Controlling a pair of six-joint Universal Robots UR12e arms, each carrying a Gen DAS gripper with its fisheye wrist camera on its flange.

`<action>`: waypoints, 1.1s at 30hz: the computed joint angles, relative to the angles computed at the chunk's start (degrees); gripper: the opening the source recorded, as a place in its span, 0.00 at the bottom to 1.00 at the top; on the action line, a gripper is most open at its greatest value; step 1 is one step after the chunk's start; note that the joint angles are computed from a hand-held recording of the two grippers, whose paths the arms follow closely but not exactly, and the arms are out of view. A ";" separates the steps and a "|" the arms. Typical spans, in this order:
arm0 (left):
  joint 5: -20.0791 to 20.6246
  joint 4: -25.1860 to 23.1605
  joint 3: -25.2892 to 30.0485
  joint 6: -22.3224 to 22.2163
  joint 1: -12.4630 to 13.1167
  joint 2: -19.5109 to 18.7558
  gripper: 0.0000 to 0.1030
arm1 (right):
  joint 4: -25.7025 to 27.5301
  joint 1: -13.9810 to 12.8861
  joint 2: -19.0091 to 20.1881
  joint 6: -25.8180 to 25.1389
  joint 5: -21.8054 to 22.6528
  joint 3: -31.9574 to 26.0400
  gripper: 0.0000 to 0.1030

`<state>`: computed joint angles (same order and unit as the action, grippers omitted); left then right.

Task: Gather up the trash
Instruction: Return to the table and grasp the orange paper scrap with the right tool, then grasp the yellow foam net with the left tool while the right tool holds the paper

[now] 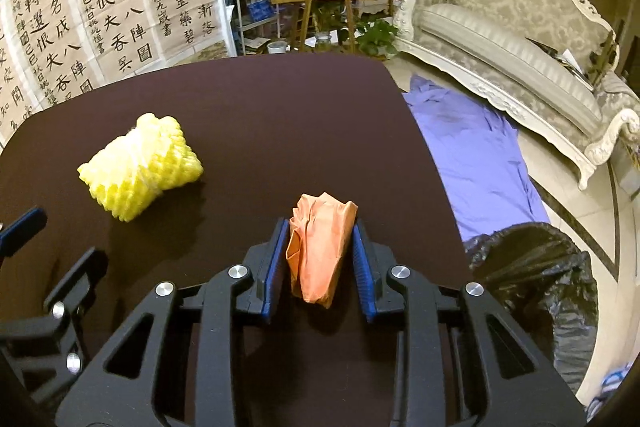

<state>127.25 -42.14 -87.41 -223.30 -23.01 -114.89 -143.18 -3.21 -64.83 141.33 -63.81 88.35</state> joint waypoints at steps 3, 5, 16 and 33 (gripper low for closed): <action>-0.43 0.88 0.65 1.89 0.32 -0.62 0.77 | 0.22 -0.09 0.08 0.17 0.29 -0.07 0.29; -0.89 1.59 1.11 3.36 0.56 -1.04 0.77 | 0.38 -0.08 0.13 0.30 0.46 -0.17 0.29; -2.24 1.93 3.02 6.40 1.34 -2.50 0.77 | 1.17 -0.24 0.25 0.60 1.18 -0.53 0.29; -5.13 -1.72 4.93 3.90 2.76 -3.30 0.77 | 1.25 -0.30 0.23 0.63 1.29 -0.46 0.29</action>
<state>122.12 -43.86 -82.48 -219.39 -20.25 -118.19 -141.93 -3.51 -64.60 141.95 -62.52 87.89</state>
